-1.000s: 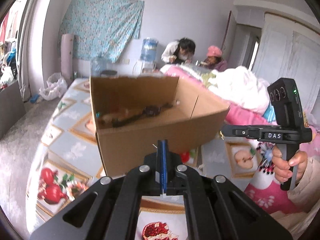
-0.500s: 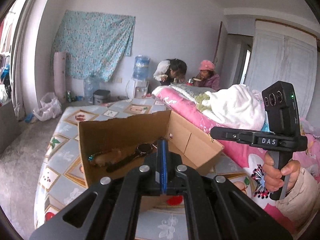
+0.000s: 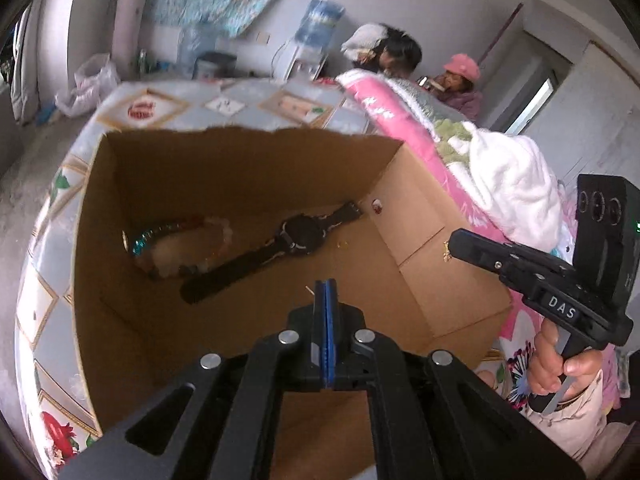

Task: Organize jewelry
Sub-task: 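Carry the charm over the box and open both grippers to drop it, then move both grippers from the box over the pink bead bracelet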

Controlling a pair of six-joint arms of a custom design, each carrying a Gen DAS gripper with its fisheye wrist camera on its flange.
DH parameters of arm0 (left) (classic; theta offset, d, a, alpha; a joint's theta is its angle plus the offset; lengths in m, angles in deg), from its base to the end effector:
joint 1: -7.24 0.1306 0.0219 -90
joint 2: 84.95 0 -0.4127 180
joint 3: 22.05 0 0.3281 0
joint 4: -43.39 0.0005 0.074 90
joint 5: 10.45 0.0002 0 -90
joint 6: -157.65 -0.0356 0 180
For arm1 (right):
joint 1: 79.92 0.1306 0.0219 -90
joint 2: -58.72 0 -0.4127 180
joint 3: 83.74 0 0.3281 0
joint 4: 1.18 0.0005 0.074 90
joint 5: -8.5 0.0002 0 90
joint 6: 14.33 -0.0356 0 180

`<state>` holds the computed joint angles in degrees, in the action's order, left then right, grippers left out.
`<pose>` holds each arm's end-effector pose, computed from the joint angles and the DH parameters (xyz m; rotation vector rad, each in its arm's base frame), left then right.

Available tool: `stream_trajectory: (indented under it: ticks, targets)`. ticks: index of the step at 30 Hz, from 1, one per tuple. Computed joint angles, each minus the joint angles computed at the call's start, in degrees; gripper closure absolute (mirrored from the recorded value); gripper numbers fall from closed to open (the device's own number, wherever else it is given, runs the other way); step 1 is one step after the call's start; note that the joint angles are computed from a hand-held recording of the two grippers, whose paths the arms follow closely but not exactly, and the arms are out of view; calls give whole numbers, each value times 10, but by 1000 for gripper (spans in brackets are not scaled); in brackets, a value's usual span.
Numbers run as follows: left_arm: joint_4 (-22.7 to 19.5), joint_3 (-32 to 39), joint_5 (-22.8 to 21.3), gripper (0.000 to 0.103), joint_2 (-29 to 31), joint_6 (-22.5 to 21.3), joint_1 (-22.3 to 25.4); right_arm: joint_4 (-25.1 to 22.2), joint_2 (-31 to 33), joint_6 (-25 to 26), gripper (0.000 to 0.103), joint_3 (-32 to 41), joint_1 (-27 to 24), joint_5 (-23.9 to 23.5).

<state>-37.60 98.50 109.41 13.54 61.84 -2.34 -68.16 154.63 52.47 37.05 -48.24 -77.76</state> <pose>0.4317 -0.0913 0.5721 0.5254 2.4861 -0.6985 0.3786 0.2303 0.6056 -0.1391 2.3354 0.4110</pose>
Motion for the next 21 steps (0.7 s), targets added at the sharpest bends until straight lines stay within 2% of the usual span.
stream_trajectory:
  ticks: [2,4,6,13,17,21]
  targets:
    - [-14,5,-6,100,7,3,-3,-12,7,2,100,8,-5,0]
    - [-23,6,-10,84,12,6,-7,-16,9,0,99,7,-10,-4]
    - [-21,2,-19,75,13,10,-10,-17,9,-5,97,5,-14,-7]
    - [-15,-4,-14,71,6,16,-3,1,-14,-25,92,-12,-15,3]
    - [14,-21,11,69,-21,22,10,27,-41,-44,77,-32,-10,15]
    - [59,-45,34,58,-67,21,28,70,-87,-61,66,-69,10,48]
